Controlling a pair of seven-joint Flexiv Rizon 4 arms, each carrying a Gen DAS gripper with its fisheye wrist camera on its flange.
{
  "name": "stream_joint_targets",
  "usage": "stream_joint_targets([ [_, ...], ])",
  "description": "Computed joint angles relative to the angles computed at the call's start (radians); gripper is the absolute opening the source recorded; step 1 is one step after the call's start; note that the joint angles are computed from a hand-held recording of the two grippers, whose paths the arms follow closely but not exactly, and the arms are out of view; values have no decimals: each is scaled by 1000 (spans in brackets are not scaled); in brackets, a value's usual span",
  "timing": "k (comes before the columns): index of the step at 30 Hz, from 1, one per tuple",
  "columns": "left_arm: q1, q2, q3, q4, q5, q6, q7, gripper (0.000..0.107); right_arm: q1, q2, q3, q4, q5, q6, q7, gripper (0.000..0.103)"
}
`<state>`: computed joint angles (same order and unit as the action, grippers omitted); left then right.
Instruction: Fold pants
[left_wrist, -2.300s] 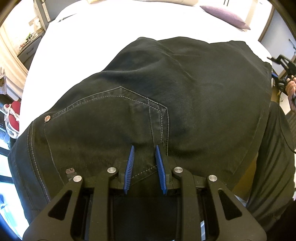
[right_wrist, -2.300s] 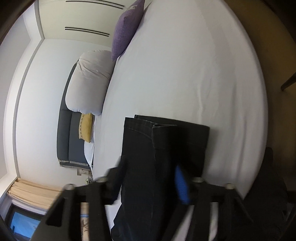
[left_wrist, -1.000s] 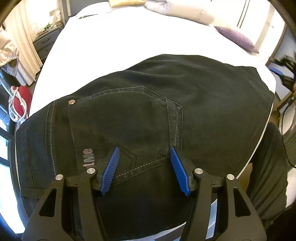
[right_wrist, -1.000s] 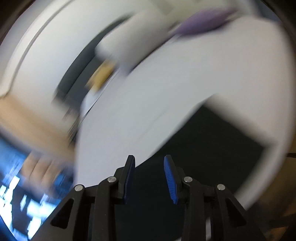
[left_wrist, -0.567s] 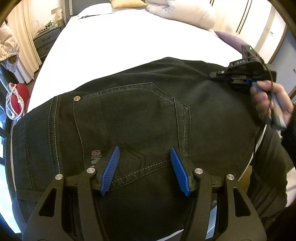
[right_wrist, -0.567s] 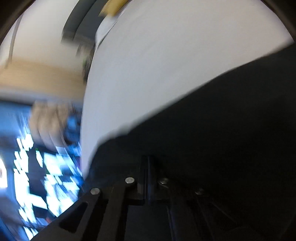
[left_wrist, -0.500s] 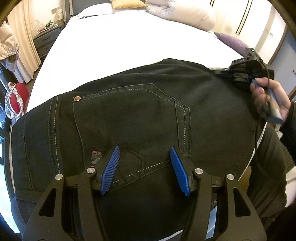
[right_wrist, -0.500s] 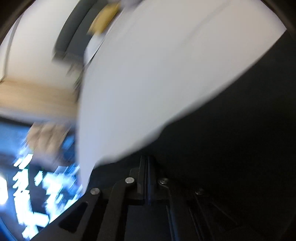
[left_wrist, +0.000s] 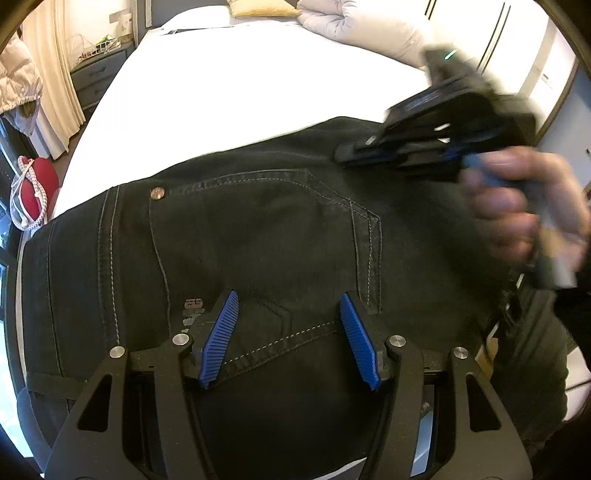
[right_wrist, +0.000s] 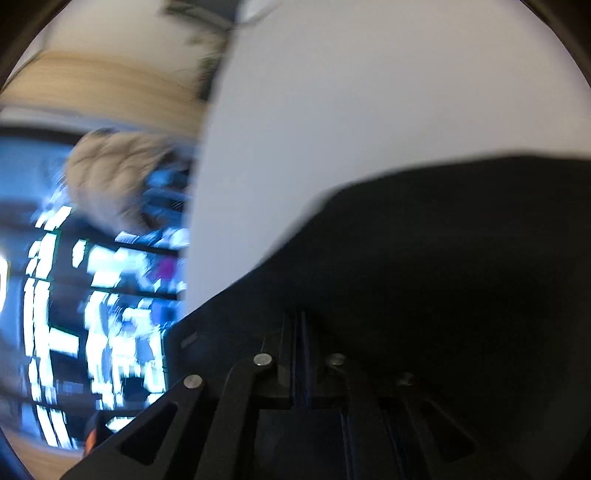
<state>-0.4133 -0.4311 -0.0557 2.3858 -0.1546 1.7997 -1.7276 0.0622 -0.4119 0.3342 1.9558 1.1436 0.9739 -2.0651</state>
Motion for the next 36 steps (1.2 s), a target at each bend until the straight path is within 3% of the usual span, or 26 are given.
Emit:
stream_joint_targets([
  [2,12,-2,-10,4,4,9,-4,56,-60,-47,-27,-48,139,-50,-66,0],
  [5,8,-3,-6,3,4,13,-5,56,-18,-22,-59,-29,103,190,46,2],
  [7,-1,-5,3,3,2,16,-3,56,-59,22,-52,2,100,201,74,18],
  [11,-28,-16,24,2,-8,34,-3,57,-169,152,-23,110,186,-41,-103,21],
  [13,-77,-16,63,-6,-31,18,4,57,-155,194,-17,182,210,-92,-162,27],
  [14,-101,-14,82,-11,-41,5,8,57,-134,196,-22,214,211,-67,-175,24],
  [15,-118,-14,95,-16,-49,-6,10,57,-141,194,-38,244,250,-72,-232,1],
  [18,-131,-11,106,-22,-50,-23,16,57,-256,181,-149,291,371,-236,-328,0],
  [19,-131,-12,106,-25,-51,-26,15,57,-281,192,-188,303,382,-248,-333,0],
  [23,-158,-19,130,-34,-56,-26,6,57,-338,233,-323,305,364,-165,-369,0],
  [29,-141,-19,117,-34,-47,-26,6,57,-472,162,-438,226,416,-114,-398,0],
  [32,-147,-11,123,-36,-50,-41,4,57,-477,172,-442,196,410,55,-338,0],
  [34,-190,8,165,-34,-64,-51,-15,57,-446,200,-426,209,331,210,-217,16],
  [35,-235,23,208,-30,-68,-39,-37,57,-444,235,-422,230,320,222,-203,16],
  [36,-252,36,219,-23,-68,-5,-42,57,-471,280,-402,253,347,168,-247,16],
])
